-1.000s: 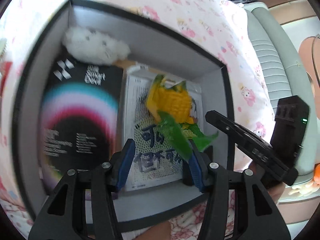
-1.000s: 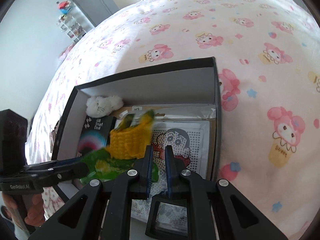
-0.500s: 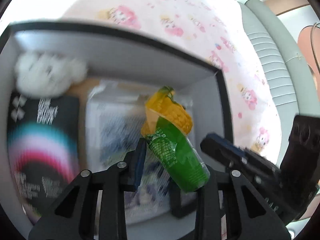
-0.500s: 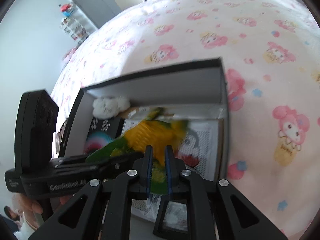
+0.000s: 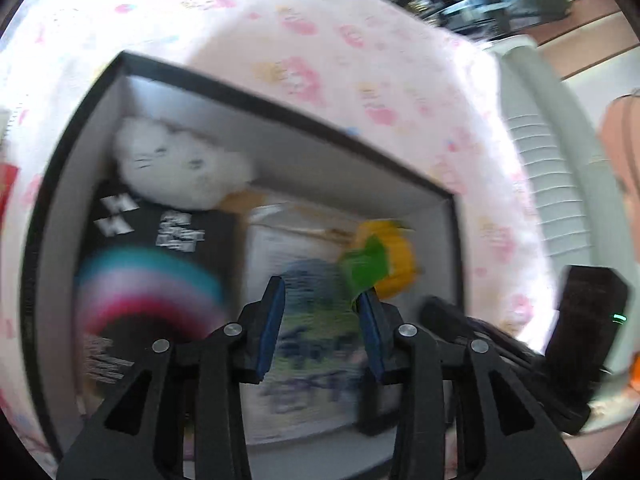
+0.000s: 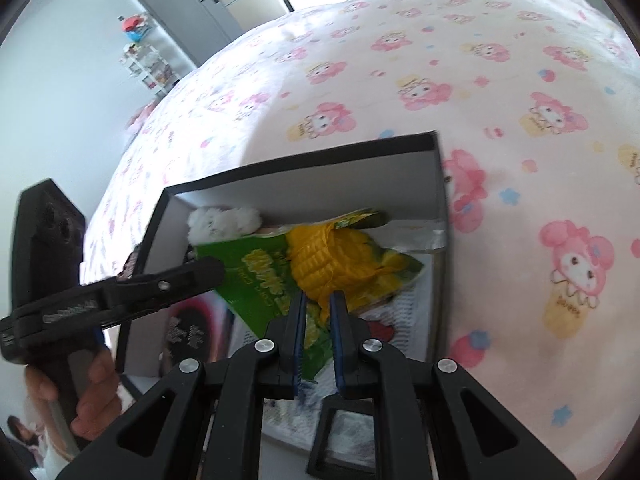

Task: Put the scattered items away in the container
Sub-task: 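Push the snack bags down beside the Shin-chan frame and open both grippers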

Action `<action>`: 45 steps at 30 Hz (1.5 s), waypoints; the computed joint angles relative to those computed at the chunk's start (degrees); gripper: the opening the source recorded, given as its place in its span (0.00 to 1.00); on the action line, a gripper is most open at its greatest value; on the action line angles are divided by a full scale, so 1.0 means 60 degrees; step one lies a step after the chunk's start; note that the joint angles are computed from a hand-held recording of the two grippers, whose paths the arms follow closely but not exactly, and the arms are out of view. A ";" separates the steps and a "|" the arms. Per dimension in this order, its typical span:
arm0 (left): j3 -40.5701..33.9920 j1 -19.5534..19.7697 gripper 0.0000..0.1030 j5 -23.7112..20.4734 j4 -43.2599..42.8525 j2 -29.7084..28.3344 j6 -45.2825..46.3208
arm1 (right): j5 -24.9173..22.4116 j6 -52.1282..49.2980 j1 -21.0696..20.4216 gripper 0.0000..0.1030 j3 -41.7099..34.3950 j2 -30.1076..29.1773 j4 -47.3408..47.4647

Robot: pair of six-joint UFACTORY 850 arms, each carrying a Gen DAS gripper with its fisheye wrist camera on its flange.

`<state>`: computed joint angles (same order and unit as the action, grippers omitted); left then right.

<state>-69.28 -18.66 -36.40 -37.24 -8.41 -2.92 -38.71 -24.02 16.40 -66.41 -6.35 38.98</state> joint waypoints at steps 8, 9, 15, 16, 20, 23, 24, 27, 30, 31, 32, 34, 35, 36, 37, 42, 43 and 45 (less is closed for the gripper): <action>-0.0296 -0.0116 0.33 -0.0622 0.0397 -0.0670 -0.0406 | -0.0234 0.0567 0.0132 0.09 -0.0094 -0.0233 -0.0489; -0.0387 -0.0156 0.32 -0.0599 0.0474 -0.0716 -0.0385 | -0.0243 0.0616 0.0116 0.09 -0.0103 -0.0262 -0.0523; -0.1286 -0.0197 0.32 -0.0765 -0.0110 -0.1191 0.0684 | -0.0080 0.0853 0.0184 0.09 -0.0146 -0.0298 -0.0813; -0.1520 -0.0256 0.32 -0.0829 -0.0170 -0.1361 0.1011 | -0.0136 0.0786 0.0165 0.09 -0.0165 -0.0331 -0.0718; -0.1887 -0.0269 0.33 -0.1127 -0.1337 -0.1834 0.1988 | 0.0004 0.0999 0.0197 0.09 -0.0218 -0.0373 -0.0997; -0.1422 -0.0108 0.34 -0.1031 -0.2440 -0.1478 0.2843 | 0.0097 0.1055 0.0228 0.09 -0.0206 -0.0349 -0.1052; -0.1227 -0.0078 0.35 -0.0834 -0.2818 -0.1291 0.3089 | 0.0091 0.1036 0.0228 0.09 -0.0200 -0.0347 -0.1015; -0.0454 0.0100 0.38 -0.0135 -0.3265 -0.0522 0.3078 | 0.0117 0.1119 0.0251 0.09 -0.0183 -0.0325 -0.1099; -0.0415 0.0182 0.39 -0.0295 -0.2110 -0.0238 0.2049 | 0.0093 0.1358 0.0297 0.09 -0.0214 -0.0320 -0.1331; -0.0419 0.0125 0.39 -0.0450 -0.1408 -0.0173 0.1563 | 0.0090 0.1453 0.0312 0.09 -0.0212 -0.0284 -0.1440; -0.0398 0.0056 0.39 -0.0587 -0.0887 -0.0121 0.1192 | 0.0106 0.1538 0.0310 0.09 -0.0188 -0.0216 -0.1509; -0.0347 -0.0014 0.39 -0.0818 -0.0766 -0.0165 0.1120 | 0.0206 0.1513 0.0232 0.10 -0.0076 -0.0021 -0.1384; -0.0281 -0.0041 0.39 -0.0882 -0.0856 -0.0159 0.1155 | 0.0346 0.1629 0.0203 0.10 -0.0009 0.0095 -0.1435; -0.0232 -0.0087 0.39 -0.0950 -0.0918 -0.0161 0.1208 | 0.0524 0.1871 0.0196 0.10 0.0049 0.0200 -0.1669; -0.0225 -0.0151 0.39 -0.1068 -0.0921 -0.0199 0.1247 | 0.0715 0.2215 0.0217 0.10 0.0086 0.0282 -0.2046; -0.0387 -0.0443 0.39 -0.1550 -0.1264 -0.0485 0.1714 | 0.0866 0.2525 0.0129 0.10 0.0070 0.0251 -0.2392; -0.0511 -0.0547 0.39 -0.1616 -0.1120 -0.0624 0.1567 | 0.0785 0.2371 0.0100 0.10 0.0050 0.0208 -0.2199; -0.0693 -0.0659 0.38 -0.1751 -0.1138 -0.0843 0.1549 | 0.0733 0.2203 0.0085 0.10 0.0060 0.0209 -0.1990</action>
<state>-73.44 -22.61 -46.91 -44.07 -13.46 6.37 -34.31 -10.81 16.91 -66.04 -5.09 27.04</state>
